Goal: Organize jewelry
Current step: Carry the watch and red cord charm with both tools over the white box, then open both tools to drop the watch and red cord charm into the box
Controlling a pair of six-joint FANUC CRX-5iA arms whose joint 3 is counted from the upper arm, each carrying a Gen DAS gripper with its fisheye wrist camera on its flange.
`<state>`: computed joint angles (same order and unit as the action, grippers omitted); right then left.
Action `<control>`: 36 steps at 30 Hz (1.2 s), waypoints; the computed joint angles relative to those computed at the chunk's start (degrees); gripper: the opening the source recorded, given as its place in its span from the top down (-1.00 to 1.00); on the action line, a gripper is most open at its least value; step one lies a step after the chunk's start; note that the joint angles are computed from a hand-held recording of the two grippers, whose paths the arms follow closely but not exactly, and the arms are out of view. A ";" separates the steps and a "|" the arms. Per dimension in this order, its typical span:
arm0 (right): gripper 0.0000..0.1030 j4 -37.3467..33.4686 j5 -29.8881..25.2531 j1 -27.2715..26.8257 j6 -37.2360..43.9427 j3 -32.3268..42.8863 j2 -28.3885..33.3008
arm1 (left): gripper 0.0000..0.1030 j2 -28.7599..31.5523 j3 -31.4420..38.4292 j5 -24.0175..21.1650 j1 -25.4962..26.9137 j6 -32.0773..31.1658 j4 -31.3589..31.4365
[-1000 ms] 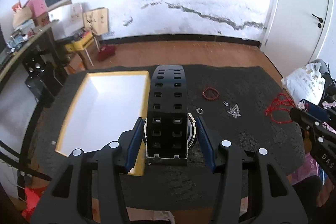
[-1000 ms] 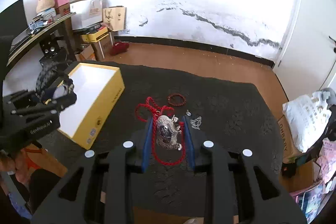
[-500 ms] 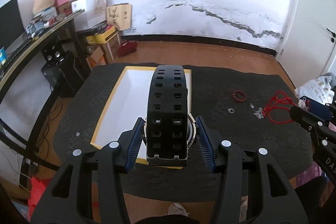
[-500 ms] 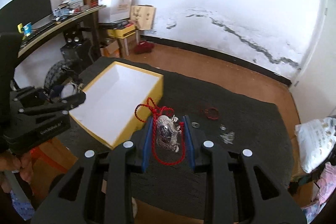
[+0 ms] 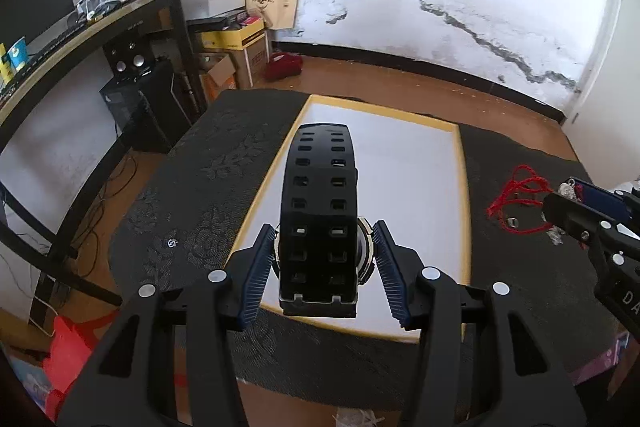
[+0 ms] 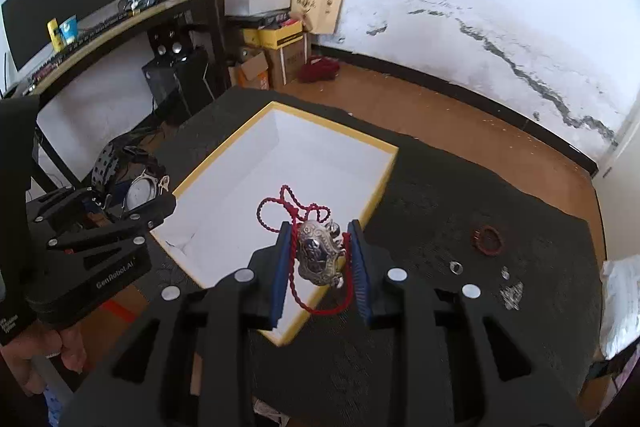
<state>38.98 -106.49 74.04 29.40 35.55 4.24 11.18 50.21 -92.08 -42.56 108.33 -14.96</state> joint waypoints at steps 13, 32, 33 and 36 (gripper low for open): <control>0.45 -10.28 8.56 -10.53 4.32 -5.46 1.47 | 0.03 3.22 -5.44 4.98 4.63 0.62 2.80; 0.45 -15.05 12.19 -15.20 5.43 -9.96 1.91 | 0.03 6.22 -7.93 6.19 6.19 1.15 4.76; 0.45 -15.06 12.07 -15.21 5.55 -9.84 2.03 | 0.03 6.28 -7.90 6.13 6.15 1.35 4.71; 0.45 -15.80 12.18 -15.51 5.16 -9.80 2.00 | -0.01 6.28 -7.69 6.01 5.74 2.07 3.89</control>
